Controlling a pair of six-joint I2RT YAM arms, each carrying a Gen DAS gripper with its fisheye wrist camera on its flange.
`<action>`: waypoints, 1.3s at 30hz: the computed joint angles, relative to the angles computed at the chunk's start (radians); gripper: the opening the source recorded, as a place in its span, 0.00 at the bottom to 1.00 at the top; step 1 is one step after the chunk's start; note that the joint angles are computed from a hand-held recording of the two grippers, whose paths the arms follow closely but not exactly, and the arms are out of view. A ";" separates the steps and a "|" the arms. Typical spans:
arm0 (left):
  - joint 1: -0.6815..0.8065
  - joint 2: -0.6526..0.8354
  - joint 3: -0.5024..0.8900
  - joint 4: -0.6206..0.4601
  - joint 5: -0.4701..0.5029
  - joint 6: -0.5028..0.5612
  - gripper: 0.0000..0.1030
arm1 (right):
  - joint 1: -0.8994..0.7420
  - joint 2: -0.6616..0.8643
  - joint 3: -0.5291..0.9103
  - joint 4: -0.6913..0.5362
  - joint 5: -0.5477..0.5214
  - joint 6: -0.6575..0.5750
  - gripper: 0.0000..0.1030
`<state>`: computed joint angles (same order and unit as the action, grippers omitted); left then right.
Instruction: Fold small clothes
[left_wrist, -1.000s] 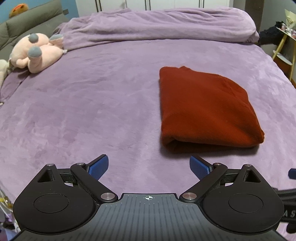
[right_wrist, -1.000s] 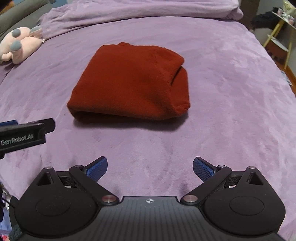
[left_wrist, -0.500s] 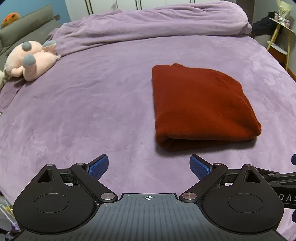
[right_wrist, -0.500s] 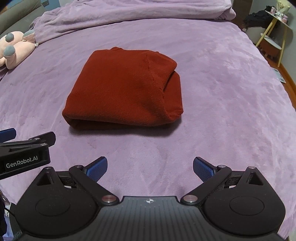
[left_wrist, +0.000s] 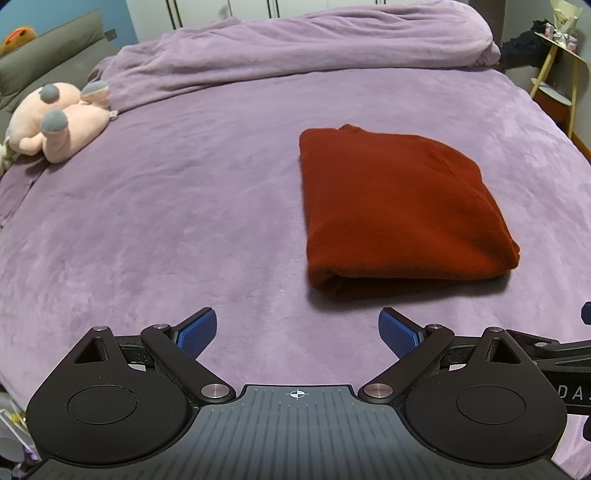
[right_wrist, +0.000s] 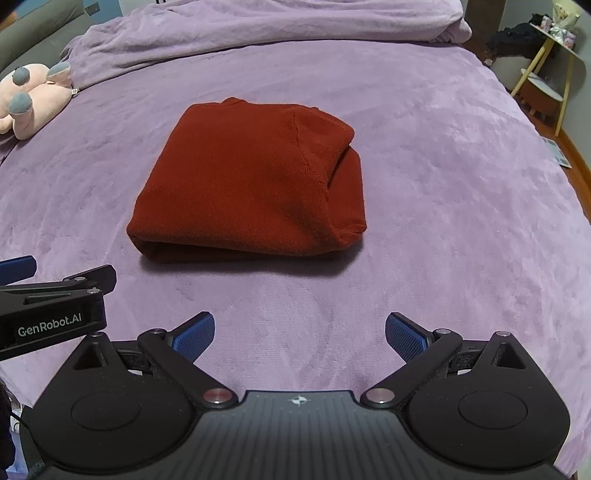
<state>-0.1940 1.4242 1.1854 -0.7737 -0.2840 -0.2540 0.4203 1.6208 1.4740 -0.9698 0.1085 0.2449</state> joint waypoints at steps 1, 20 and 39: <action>0.000 0.001 0.000 0.000 0.001 0.000 0.95 | -0.001 0.000 0.000 0.001 -0.002 -0.001 0.96; -0.001 0.002 0.004 -0.004 0.002 0.001 0.95 | 0.001 -0.004 -0.003 0.006 0.000 0.004 0.96; 0.009 -0.012 -0.003 0.008 0.023 0.035 0.95 | -0.002 -0.020 -0.013 0.001 0.014 0.020 0.96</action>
<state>-0.1855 1.4121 1.1829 -0.7658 -0.2608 -0.2186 0.4183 1.6011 1.4614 -0.9687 0.1221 0.2644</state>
